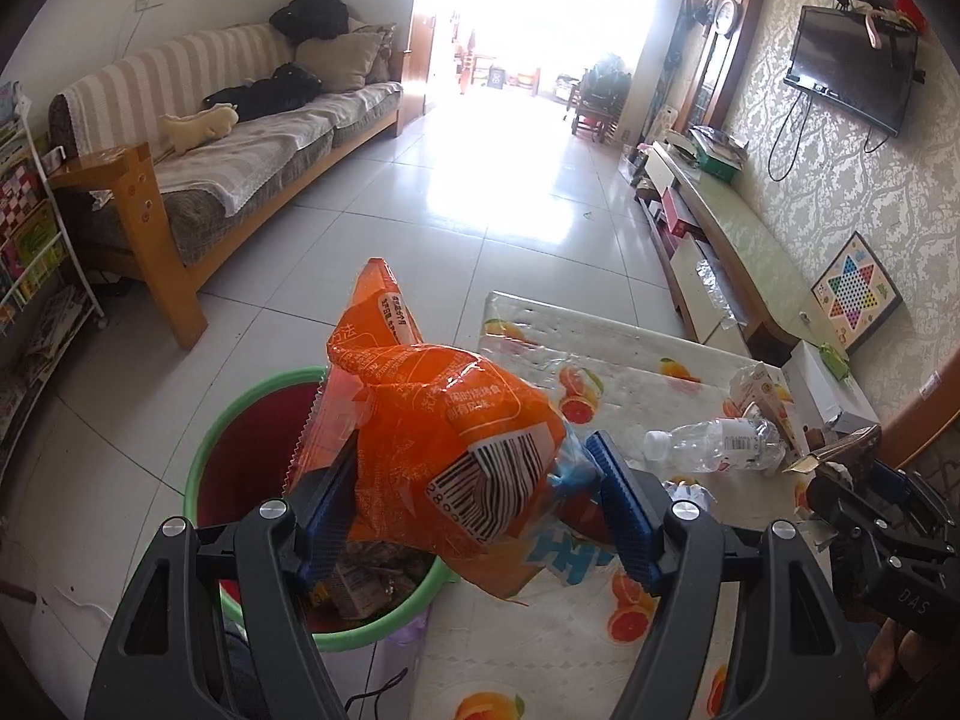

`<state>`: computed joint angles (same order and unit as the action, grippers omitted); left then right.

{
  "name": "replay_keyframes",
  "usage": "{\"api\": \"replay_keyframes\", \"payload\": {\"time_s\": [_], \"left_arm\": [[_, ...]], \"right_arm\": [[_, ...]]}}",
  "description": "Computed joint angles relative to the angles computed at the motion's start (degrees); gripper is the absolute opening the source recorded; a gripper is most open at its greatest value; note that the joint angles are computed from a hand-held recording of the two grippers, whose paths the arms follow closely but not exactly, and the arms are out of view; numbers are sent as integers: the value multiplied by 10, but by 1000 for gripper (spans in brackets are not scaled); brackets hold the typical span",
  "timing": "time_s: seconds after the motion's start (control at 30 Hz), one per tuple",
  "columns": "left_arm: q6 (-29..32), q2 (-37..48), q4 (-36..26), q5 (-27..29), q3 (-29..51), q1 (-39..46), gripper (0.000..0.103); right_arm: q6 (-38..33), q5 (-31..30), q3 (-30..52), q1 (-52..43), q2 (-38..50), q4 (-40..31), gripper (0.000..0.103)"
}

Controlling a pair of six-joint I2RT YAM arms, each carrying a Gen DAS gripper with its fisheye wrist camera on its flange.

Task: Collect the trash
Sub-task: 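Carry the orange bag over the bin and open the left gripper, then open the right gripper over the bin to drop the brown box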

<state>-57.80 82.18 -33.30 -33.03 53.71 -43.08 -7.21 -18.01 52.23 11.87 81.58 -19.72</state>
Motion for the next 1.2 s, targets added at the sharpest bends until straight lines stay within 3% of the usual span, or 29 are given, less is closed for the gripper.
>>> {"api": "replay_keyframes", "payload": {"time_s": [0.2, 0.53, 0.63, 0.8, 1.2], "left_arm": [[16, -75, -8, 6, -68, 41, 69], [65, -128, 52, 75, -151, 117, 74], [67, -142, 63, 90, -164, 136, 85], [66, -174, 63, 91, -184, 156, 95], [38, -324, -57, 28, -225, 177, 95]], "right_arm": [[26, 34, 7, 88, -10, 0, 75], [53, 83, 33, 172, 26, 18, 75], [60, 91, 42, 188, 38, 22, 75], [64, 97, 65, 212, 71, 29, 75], [84, 98, 151, 302, 182, 48, 75]]}}
